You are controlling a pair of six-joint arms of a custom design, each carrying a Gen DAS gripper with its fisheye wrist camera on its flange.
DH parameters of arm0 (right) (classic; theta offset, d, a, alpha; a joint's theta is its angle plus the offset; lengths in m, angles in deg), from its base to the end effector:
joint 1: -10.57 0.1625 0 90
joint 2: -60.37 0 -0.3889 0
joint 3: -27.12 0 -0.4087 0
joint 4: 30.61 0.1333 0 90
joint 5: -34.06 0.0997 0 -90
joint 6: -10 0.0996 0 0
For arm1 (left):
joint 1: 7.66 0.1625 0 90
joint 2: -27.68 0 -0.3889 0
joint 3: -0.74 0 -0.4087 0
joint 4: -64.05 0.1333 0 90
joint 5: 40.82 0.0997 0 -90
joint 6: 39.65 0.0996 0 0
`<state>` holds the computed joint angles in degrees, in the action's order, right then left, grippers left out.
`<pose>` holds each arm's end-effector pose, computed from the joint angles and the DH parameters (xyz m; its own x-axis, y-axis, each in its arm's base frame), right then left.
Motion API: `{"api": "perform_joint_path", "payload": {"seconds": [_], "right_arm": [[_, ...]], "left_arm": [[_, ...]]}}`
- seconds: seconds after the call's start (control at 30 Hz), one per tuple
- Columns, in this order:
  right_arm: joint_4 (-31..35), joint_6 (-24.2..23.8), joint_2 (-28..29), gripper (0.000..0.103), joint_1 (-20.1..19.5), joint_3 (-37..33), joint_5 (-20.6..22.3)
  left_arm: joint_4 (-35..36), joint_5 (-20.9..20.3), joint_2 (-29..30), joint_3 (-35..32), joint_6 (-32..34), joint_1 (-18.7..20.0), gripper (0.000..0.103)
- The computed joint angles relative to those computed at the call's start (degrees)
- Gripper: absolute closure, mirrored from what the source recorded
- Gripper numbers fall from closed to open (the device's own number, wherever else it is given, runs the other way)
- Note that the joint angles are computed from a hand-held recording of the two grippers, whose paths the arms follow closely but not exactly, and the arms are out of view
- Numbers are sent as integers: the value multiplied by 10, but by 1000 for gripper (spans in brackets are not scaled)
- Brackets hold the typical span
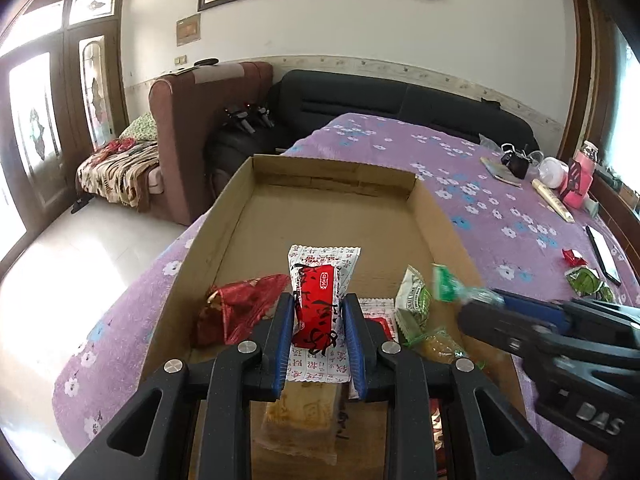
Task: Organize snacks
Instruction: 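Carry both packets over the cardboard tray with the left and right tools, then open the left tool to drop its packet while the right tool drops the clear packet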
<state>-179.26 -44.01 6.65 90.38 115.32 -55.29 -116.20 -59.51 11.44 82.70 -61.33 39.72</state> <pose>0.0087 -0.7115 0.1946 -0.7094 -0.6253 0.3252 -0.7021 0.6671 -0.2490 -0.2695 -0.6291 -0.0889 -0.6942 -0.3146 -0.6474 0.3870 0.5953 -0.7042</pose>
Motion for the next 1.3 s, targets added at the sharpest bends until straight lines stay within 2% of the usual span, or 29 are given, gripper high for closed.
{"api": "perform_joint_path", "payload": {"seconds": [0.1,0.4,0.67,1.3], "right_arm": [[13,12,16,82,-1,-16,-4],[29,7,22,81,-11,-20,12],[20,1,19,81,-13,-13,18],[-2,6,4,81,-15,5,31]], "left_arm": [[-14,8,8,-8,22,-1,77],[20,19,9,-14,8,-1,77],[40,23,9,-18,-5,1,77],[20,22,5,-9,-4,1,77]]}}
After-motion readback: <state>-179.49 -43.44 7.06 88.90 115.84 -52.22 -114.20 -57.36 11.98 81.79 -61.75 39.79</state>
